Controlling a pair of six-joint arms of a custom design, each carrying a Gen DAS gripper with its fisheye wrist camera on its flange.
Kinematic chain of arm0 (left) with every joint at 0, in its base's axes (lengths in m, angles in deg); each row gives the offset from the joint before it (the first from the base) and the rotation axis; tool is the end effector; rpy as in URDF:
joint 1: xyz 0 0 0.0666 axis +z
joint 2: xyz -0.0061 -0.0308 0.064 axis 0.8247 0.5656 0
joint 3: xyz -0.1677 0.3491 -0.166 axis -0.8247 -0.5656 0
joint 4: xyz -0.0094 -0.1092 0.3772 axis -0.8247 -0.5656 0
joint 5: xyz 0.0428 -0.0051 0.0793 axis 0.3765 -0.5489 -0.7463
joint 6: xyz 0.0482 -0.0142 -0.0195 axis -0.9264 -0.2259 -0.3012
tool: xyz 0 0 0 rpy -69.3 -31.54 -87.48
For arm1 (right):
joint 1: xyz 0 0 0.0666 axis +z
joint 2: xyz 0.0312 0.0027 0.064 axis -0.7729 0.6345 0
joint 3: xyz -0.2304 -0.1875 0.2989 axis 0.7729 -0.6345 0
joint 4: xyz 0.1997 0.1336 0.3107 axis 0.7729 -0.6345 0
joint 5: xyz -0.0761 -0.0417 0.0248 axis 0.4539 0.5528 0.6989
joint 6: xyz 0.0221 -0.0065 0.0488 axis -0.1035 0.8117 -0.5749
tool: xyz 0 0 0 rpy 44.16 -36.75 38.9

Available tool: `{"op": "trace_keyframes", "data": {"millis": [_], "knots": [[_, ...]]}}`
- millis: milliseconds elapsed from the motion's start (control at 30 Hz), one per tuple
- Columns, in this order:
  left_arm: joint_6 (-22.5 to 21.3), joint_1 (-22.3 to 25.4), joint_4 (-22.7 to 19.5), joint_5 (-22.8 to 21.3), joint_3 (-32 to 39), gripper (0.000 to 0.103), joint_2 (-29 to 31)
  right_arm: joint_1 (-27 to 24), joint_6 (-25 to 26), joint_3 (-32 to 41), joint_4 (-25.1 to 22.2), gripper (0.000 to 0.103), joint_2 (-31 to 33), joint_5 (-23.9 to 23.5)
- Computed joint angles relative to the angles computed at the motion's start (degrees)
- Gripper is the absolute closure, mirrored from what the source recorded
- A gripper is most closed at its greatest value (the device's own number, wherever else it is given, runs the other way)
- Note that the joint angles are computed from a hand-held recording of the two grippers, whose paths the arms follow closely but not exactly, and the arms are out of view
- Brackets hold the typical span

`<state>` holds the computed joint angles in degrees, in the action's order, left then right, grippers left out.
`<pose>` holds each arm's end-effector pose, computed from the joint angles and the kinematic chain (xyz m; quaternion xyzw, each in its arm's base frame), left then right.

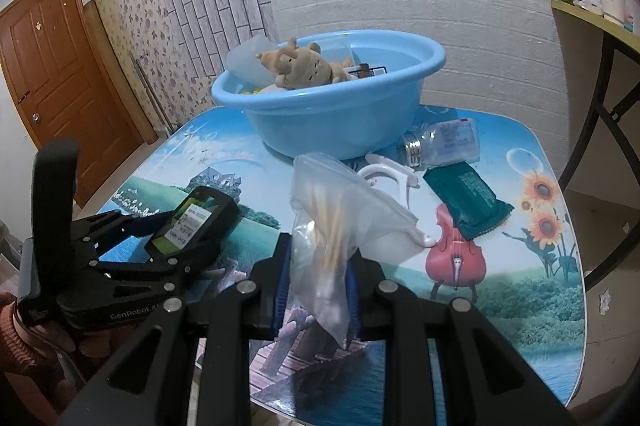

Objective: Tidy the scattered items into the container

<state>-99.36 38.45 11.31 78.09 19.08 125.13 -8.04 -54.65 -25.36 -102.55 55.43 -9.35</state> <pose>0.4851 -0.1594 0.2668 0.2966 0.8932 -0.1306 0.3117 0.3909 0.3364 0.2827 0.0854 0.9102 0.0697 0.3993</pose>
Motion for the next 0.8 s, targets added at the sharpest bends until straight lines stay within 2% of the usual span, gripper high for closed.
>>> {"op": "trace_keyframes", "data": {"millis": [133, 467, 800], "knots": [[2.25, 1.22, -0.92, 1.88, 1.17, 0.041, 0.01, 0.22, 0.58, -0.31, 0.83, 0.079, -0.83, 0.71], [6.52, 2.78, 2.85, 6.69, 3.56, 0.041, -4.10, 0.64, 3.95, 0.67, 3.18, 0.079, -2.72, 2.65], [8.85, 0.82, 2.52, 6.80, 11.10, 0.041, -1.41, -2.31, 8.39, 1.64, 6.00, 0.079, -4.33, 4.22]]}}
